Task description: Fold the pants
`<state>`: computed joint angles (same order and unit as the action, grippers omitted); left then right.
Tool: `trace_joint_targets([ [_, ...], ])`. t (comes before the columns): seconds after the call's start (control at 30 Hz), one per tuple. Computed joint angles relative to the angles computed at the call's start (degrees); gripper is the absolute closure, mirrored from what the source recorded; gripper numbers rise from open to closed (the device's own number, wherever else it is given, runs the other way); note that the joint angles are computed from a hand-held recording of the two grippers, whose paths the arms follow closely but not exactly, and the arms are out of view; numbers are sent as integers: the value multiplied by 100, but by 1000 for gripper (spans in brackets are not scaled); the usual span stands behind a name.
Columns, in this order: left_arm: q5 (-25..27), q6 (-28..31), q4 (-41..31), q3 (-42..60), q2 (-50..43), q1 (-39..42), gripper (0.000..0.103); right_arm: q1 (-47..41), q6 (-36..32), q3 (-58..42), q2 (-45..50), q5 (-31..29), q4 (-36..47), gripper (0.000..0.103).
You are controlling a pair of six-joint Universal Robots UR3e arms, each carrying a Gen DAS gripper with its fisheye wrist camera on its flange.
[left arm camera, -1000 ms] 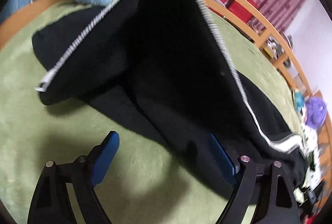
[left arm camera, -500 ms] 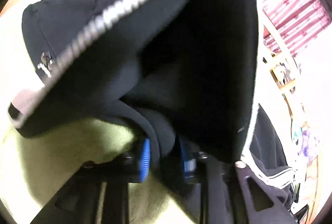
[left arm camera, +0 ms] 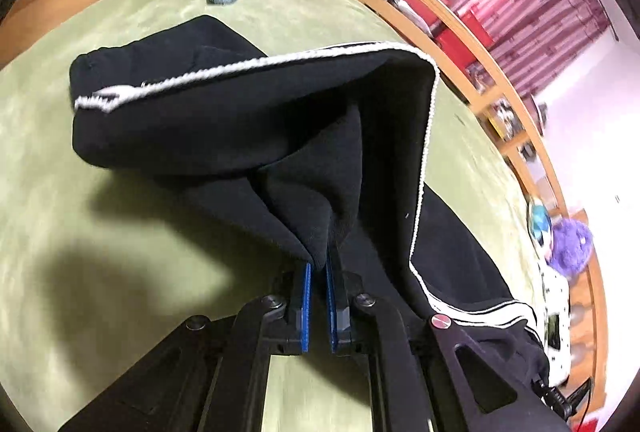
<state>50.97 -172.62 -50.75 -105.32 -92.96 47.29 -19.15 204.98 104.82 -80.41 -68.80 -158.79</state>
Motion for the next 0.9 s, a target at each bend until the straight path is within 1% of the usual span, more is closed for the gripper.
trace_joint_targets([
  [0.03,-78,230,-269,-320,372,122,96,-271,-205,418,-450,144,110,95],
  [0.07,-101,392,-555,-424,603,182,96,-603,-484,844,-971,297,311,94],
  [0.13,-207,1008,-1293,-850,1255,492,96,-1251,-1094,1501,-1950,594,899,94],
  [0.2,-342,1813,-2443,-1314,2145,945,96,-2048,-1768,2022,-2953,960,1771,94],
  [0.27,-353,2397,-3258,-1475,2631,1276,96,-2834,-2424,2327,-3826,1310,2796,94],
  [0.3,-361,2670,-3642,-1470,2789,1425,96,-3105,-2731,2409,-4125,1384,3171,94],
  [0.33,-323,3096,-4130,-1508,3069,1643,96,-3313,-2995,2479,-4433,1366,3481,94],
  [0.4,-132,3484,-4383,-1531,3268,1808,94,-3328,-3172,2522,-4574,1218,3631,91],
  [0.43,-55,3456,-4260,-1434,3097,1722,93,-3352,-3352,2472,-4610,1109,3893,89],
  [0.47,-4,3417,-4249,-1206,2842,1664,91,-3137,-3396,2300,-4439,845,4037,82],
  [0.5,87,3638,-4572,-1036,2813,1815,91,-2904,-3270,2222,-4310,636,3944,79],
  [0.53,191,3862,-4809,-905,2850,1994,91,-2801,-3299,2205,-4365,514,3965,78],
  [0.57,202,4198,-5052,-847,3106,2309,91,-2738,-3334,2240,-4561,419,3963,75],
  [0.6,165,4624,-5319,-787,3400,2691,90,-2761,-3384,2296,-4806,406,4013,70],
  [0.63,131,4825,-5398,-719,3545,2886,78,-2867,-3493,2314,-5109,493,4213,66],
  [0.67,124,5112,-5591,-652,3662,3146,57,-2986,-3567,2272,-5427,626,4523,60],
  [0.7,87,5395,-5710,-594,3739,3429,50,-3096,-3615,2263,-5639,702,4725,56],
  [0.73,-22,5546,-5773,-656,3934,3591,48,-3151,-3604,2258,-5832,745,4852,55],
  [0.77,-87,5647,-5792,-677,4051,3670,48,-2983,-3490,2230,-5912,709,4771,53],
  [0.8,-106,5632,-5517,-759,4038,3610,48,-2844,-3453,2218,-6017,693,4782,53],
  [0.83,-78,5479,-5262,-845,4050,3451,48,-2638,-3364,2180,-6013,633,4695,53],
  [0.87,-9,5342,-4810,-963,3913,3222,48,-2191,-3070,2128,-5824,411,4350,53],
  [0.9,64,5023,-4331,-1089,3845,2899,48,-1774,-2776,2052,-5582,168,4029,53],
])
